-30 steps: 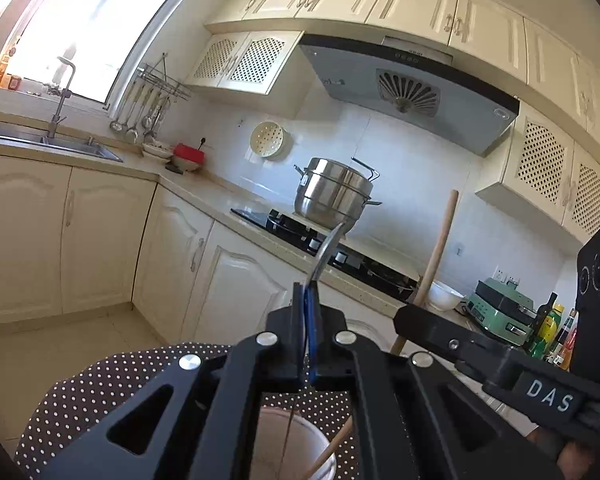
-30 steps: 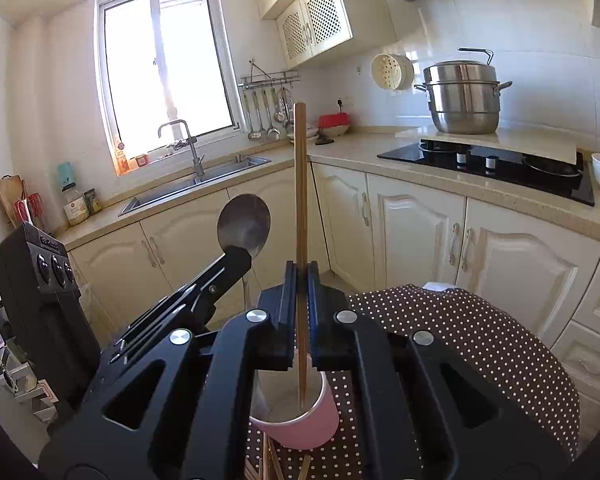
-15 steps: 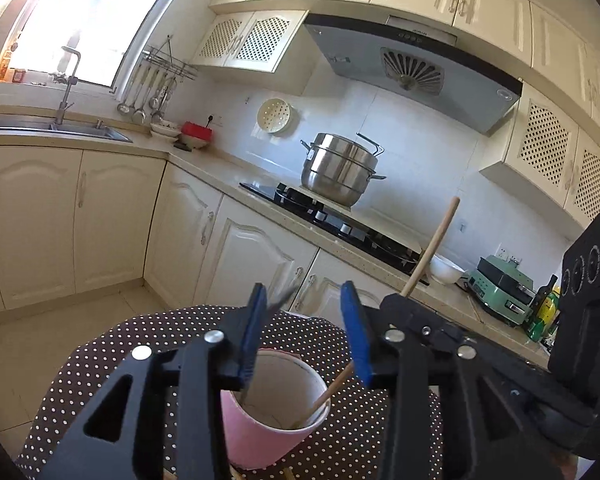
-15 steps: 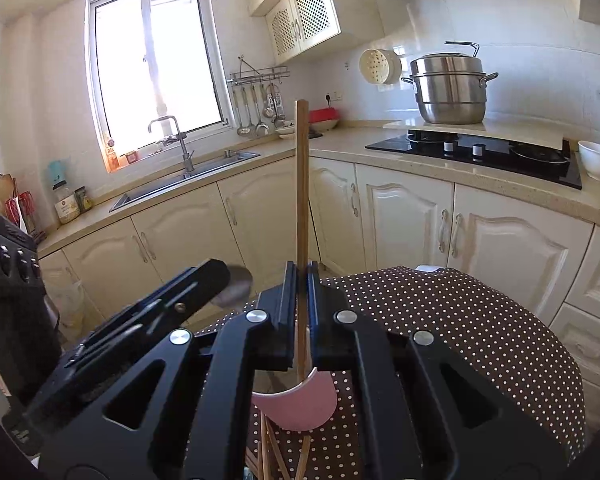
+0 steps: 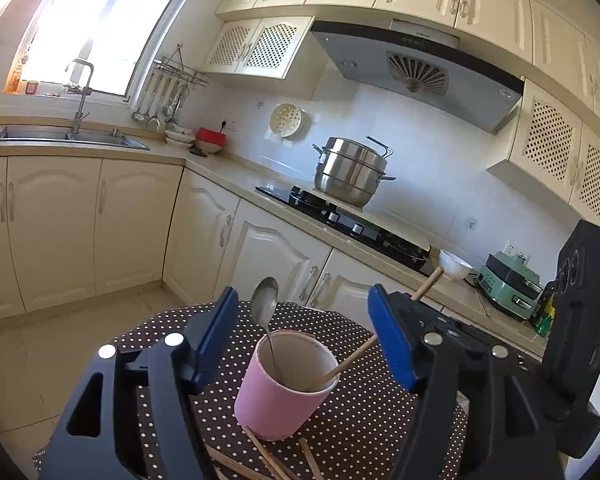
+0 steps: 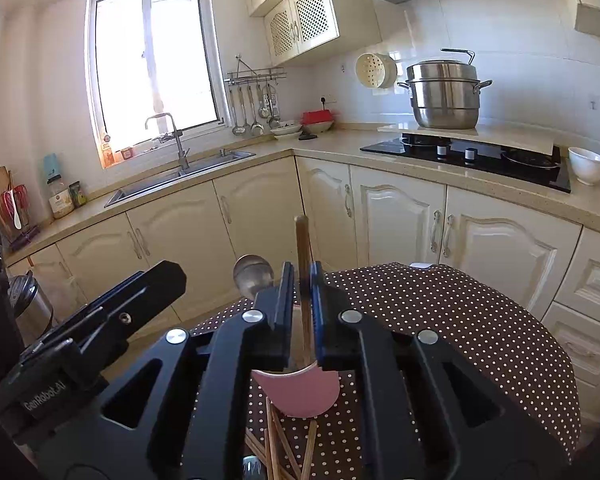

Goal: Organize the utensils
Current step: 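Move both tools back down to the utensil pile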

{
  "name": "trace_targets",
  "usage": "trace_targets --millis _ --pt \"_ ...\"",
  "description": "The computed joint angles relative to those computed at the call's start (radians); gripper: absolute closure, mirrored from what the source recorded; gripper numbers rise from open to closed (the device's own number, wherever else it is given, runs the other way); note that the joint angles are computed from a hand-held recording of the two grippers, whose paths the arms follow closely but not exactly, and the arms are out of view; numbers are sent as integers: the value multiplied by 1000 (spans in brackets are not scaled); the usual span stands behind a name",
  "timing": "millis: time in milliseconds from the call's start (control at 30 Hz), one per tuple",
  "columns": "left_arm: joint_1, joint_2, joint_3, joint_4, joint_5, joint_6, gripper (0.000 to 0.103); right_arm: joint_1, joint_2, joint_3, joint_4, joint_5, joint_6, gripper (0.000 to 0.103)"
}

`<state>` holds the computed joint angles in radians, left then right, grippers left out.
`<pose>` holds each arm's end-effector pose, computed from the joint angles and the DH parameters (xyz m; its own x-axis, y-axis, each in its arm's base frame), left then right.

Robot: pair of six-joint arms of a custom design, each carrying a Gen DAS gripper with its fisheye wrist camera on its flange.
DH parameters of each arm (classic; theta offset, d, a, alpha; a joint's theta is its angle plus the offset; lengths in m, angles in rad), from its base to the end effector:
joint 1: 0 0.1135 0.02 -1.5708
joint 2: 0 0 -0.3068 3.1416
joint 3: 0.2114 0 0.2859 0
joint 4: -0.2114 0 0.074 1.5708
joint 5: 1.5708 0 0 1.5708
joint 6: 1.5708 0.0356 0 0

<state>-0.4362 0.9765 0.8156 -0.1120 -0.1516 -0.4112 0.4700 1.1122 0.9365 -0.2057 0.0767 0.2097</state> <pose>0.2188 -0.0961 0.3527 -0.3382 -0.2783 -0.8990 0.1644 0.9231 -0.3476 0.2433 0.1205 0.3580 -0.4054 0.0269 -0.9137 -0.3106 0.9361 0.1653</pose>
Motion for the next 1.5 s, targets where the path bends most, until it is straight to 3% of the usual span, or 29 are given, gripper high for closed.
trace_targets --millis 33,100,333,400,533,767,833,967,1500 --pt "-4 -9 0 -14 -13 1 35 4 -6 -1 -3 4 0 81" --pt "-7 -28 1 -45 -28 2 34 21 -30 -9 -3 28 -3 54" --pt "-28 -131 0 -185 -49 -37 32 60 -127 -29 -49 121 -28 46" --pt "-32 -140 9 -241 -50 -53 32 70 -154 -40 -72 146 -41 46" --pt "1 -136 22 -363 52 -104 32 90 -197 -71 -133 179 -55 45" --pt "-26 -46 3 -545 176 -149 32 38 -224 -156 -257 104 -50 45" --pt "-53 -19 -3 -573 163 -162 32 22 -226 -177 -292 86 -51 45" --pt "-101 38 -24 -608 191 -186 48 -6 -245 -220 -337 31 -53 45" --pt "-269 269 34 -645 33 -262 47 -100 -284 -267 -382 -81 -89 43"
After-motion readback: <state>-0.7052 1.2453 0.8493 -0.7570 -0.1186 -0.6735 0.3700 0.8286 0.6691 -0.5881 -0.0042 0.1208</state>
